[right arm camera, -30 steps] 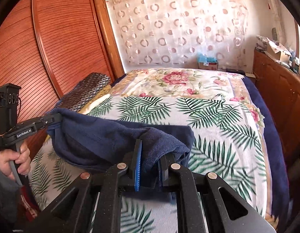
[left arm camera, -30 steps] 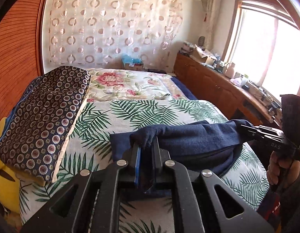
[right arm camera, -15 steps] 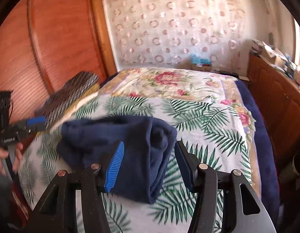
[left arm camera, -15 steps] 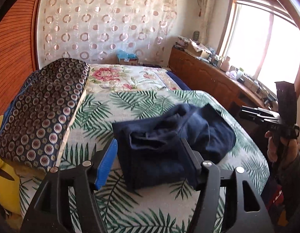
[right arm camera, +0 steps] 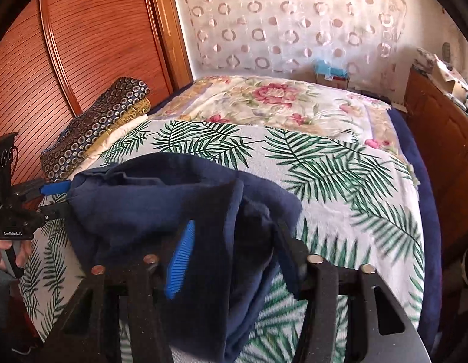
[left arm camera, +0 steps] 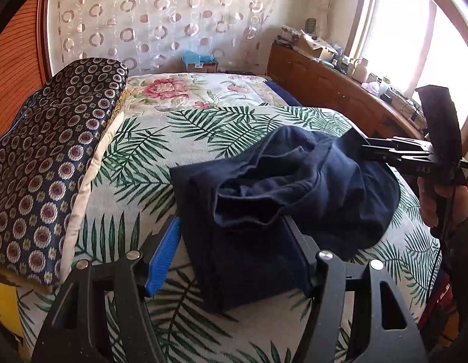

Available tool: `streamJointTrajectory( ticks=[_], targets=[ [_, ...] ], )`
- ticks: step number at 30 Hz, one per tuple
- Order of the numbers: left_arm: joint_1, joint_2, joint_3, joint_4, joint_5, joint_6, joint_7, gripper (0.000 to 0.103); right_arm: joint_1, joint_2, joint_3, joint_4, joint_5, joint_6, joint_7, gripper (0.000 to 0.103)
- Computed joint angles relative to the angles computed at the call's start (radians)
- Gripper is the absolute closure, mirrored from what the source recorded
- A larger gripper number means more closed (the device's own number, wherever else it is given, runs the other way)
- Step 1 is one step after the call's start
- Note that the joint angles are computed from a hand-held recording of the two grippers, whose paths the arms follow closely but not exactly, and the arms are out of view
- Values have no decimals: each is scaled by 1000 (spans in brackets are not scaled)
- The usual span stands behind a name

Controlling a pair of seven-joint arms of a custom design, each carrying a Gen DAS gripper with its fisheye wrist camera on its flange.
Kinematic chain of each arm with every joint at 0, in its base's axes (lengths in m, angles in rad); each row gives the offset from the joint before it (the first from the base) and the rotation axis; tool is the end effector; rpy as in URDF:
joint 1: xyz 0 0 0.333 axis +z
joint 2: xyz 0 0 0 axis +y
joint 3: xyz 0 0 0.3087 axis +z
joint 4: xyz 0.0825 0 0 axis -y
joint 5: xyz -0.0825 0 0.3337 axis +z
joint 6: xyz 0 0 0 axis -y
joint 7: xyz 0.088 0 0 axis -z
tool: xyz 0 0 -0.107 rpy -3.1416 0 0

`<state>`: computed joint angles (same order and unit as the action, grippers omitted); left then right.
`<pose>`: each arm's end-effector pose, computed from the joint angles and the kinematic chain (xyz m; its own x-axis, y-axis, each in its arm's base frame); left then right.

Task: Fold small clothes
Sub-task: 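Close both tools on the folded shirt's ends and lift it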

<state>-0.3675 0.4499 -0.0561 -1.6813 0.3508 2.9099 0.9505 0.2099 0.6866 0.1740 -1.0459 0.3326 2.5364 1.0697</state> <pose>0.6057 -0.2889 0.4510 -0.1621 -0.9728 0.1657 -0.7206 0.0020 -0.6934 0.7041 0.2248 0.5395 0.5904 -0.8048 -0.0614 -0.5397 -0.3371 -0.7714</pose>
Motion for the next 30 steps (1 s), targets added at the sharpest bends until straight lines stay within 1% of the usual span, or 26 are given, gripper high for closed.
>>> streamJointTrajectory(
  ticks=[1, 2, 3, 5, 6, 7, 8, 9, 10, 11, 12, 14, 15, 17, 18, 19, 20, 21, 22, 23, 26, 27, 28, 29, 30],
  targets=[
    [4, 20, -5, 35, -6, -23, 13, 36, 10, 33, -9, 62, -14, -34, 10, 72],
    [-3, 39, 3, 72, -1, -50, 14, 36, 12, 62, -4, 114, -25, -57, 13, 83],
    [-12, 51, 16, 96, 11, -64, 7, 36, 9, 72, 6, 131, -27, -54, 7, 95],
    [-58, 64, 82, 139, 73, -84, -64, 36, -2, 54, 23, 84, 20, 35, -31, 96],
    [-70, 62, 102, 141, 102, -81, -99, 36, 5, 33, 8, 39, 26, 108, -6, 97],
    [-85, 57, 129, 142, 136, -71, -149, 36, 22, 11, -24, -17, 14, 185, 39, 97],
    [-96, 49, 150, 136, 168, -59, -200, 36, 55, 5, -84, -38, -25, 235, 129, 97],
    [-95, 43, 154, 133, 188, -51, -230, 36, 75, 12, -124, -35, -57, 249, 206, 97],
    [-87, 38, 149, 128, 201, -46, -247, 36, 78, 32, -137, -1, -76, 217, 254, 97],
    [-76, 34, 137, 124, 206, -41, -253, 36, 74, 57, -136, 45, -95, 168, 278, 97],
    [-59, 36, 118, 125, 204, -41, -241, 36, 71, 76, -131, 74, -115, 138, 288, 97],
    [-43, 38, 92, 126, 201, -65, -216, 36, 64, 88, -118, 92, -148, 120, 299, 97],
    [-35, 42, 79, 128, 197, -75, -202, 36, 65, 87, -118, 88, -163, 124, 308, 97],
    [-24, 64, 57, 155, 178, -101, -178, 36, 56, 68, -100, 63, -172, 137, 310, 97],
    [-18, 73, 49, 165, 167, -109, -167, 36, 51, 56, -90, 44, -173, 145, 302, 93],
    [-14, 86, 41, 180, 155, -121, -154, 36, 48, 44, -87, 25, -177, 157, 298, 85],
    [-7, 99, 33, 195, 141, -127, -139, 36, 42, 33, -78, 8, -177, 165, 287, 80],
    [9, 117, 11, 217, 115, -133, -104, 36, 29, 23, -58, -9, -167, 171, 265, 72],
    [22, 137, -10, 244, 87, -139, -67, 36, 12, 21, -31, -7, -148, 158, 236, 70],
    [39, 159, -34, 272, 55, -143, -20, 36, -2, 28, -13, 10, -132, 133, 212, 70],
    [53, 230, -68, 383, -20, -188, 94, 36, -4, -6, -18, -48, -114, 144, 188, 70],
    [52, 250, -70, 420, -39, -210, 125, 36, -11, -22, -12, -72, -102, 149, 175, 70],
    [46, 276, -69, 466, -51, -236, 157, 44, -16, -25, -9, -76, -93, 146, 168, 70],
    [41, 292, -68, 496, -61, -254, 185, 59, -13, -18, -13, -66, -90, 142, 170, 70],
    [34, 307, -64, 526, -68, -272, 209, 65, -15, -18, -13, -66, -83, 140, 168, 70]
  ],
)
